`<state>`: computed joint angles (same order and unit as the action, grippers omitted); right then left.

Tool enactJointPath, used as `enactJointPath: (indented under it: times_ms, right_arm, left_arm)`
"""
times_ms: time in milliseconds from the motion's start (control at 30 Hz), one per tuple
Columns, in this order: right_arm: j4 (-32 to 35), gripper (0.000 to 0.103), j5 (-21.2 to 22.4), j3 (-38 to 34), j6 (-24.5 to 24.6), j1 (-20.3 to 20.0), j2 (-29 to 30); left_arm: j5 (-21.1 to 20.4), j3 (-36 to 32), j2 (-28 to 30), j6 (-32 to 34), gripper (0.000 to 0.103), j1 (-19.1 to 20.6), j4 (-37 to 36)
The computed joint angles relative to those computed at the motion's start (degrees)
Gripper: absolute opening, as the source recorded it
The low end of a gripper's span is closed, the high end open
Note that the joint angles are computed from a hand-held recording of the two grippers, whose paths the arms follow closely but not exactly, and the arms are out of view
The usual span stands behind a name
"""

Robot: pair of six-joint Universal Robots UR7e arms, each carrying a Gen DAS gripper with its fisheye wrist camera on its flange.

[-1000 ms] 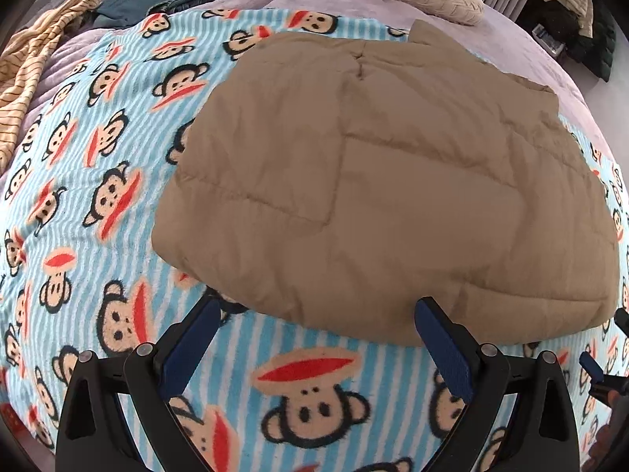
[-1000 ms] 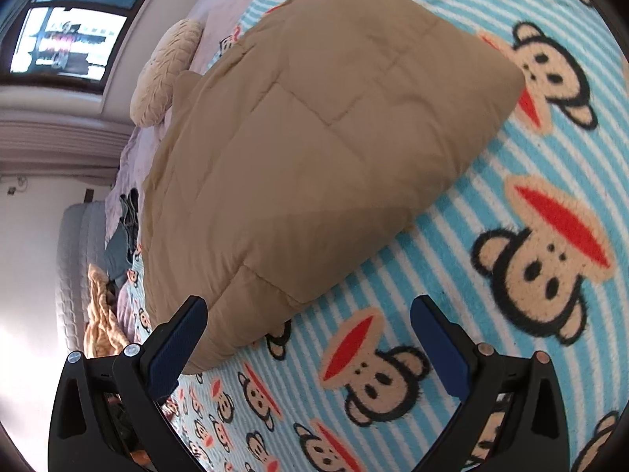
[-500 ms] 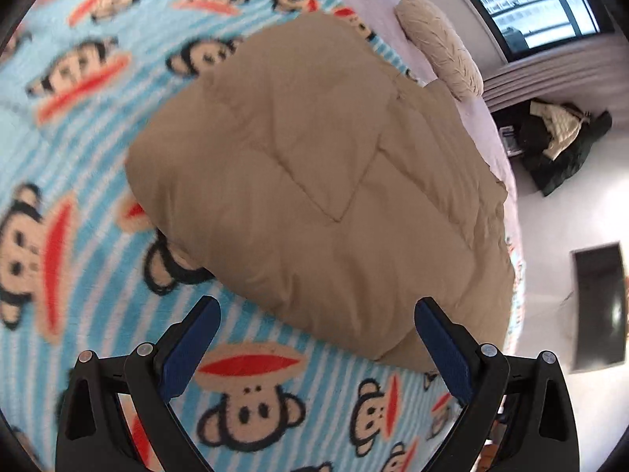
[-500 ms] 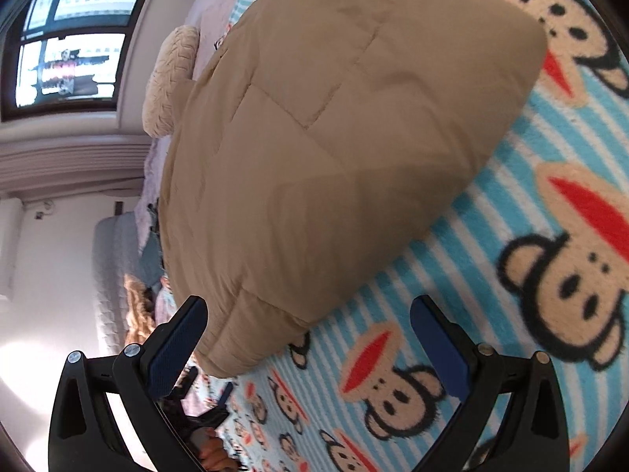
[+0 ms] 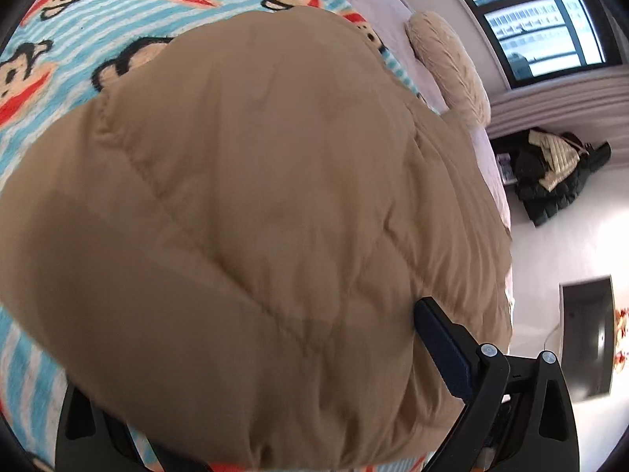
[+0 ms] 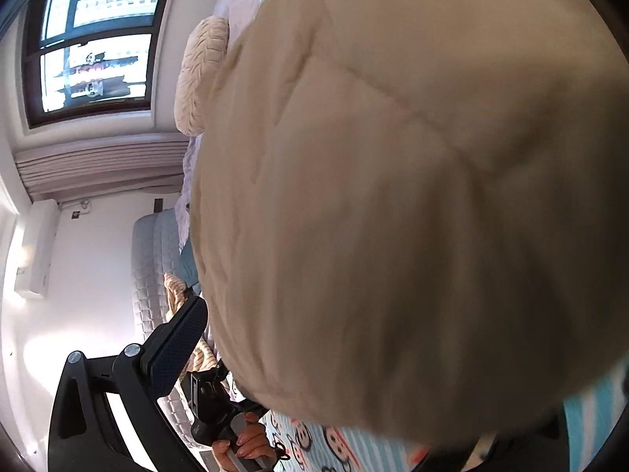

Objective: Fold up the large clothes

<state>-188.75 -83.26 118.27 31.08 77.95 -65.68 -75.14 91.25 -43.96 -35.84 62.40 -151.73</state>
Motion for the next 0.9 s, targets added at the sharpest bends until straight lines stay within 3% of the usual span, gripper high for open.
enactJointPath:
  times_ms: [33,67,100,133,167,233,333,400,600,733,900]
  right_arm:
    - [-0.48,0.103,-0.04,0.08,0.57,-0.01,0.1]
    - [-0.49,0.102,1.2,0.36,0.58,-0.38,-0.1]
    - [-0.25,0.097,0.83,0.55,1.44,-0.38,-0.37]
    - [1.0,0.079,-0.45,0.6,2.37,-0.19,-0.78]
    - [2.43,0.07,-0.88,0.64,3.1,-0.33,-1.2]
    - [1.65,0.043,0.79,1.36,3.84,-1.03,-1.51]
    - [0.94,0.027,0.14,1.67,3.15,-0.07,-2.07]
    - [0.36,0.025,0.09,2.16,2.57,0.53,-2.65]
    - [-0.09,0.024,-1.27,6.53,1.3,2.91,-6.19]
    - [-2.16,0.024,-2.67,11.08,3.18,4.38,-8.16]
    - [-4.17,0.024,-3.68,17.81,6.13,5.3,-10.9]
  left_arm:
    - [0.6,-0.6,0.52,-0.25,0.088,0.04,-0.16]
    - [1.4,-0.76,0.69,-0.19,0.063,-0.05,-0.53]
    - [0.55,-0.74,0.64,0.74,0.052,0.19,-1.28]
    - [-0.16,-0.45,0.38,1.24,0.039,0.2,-2.06]
    - [-0.17,-0.15,0.15,1.8,0.031,0.17,-2.5]
    - [0.57,0.3,-0.77,5.7,0.023,-0.72,-2.16]
    - [2.42,0.82,-2.08,10.45,0.019,-2.52,-1.16]
    - [2.66,1.18,-3.0,12.11,0.019,-3.27,-0.83]
    - [0.71,4.97,-8.37,13.27,0.019,-4.84,0.72]
    - [-0.57,8.8,-12.66,13.49,0.019,-5.55,3.08]
    - [-1.73,18.79,-21.24,10.81,0.019,-6.99,5.17]
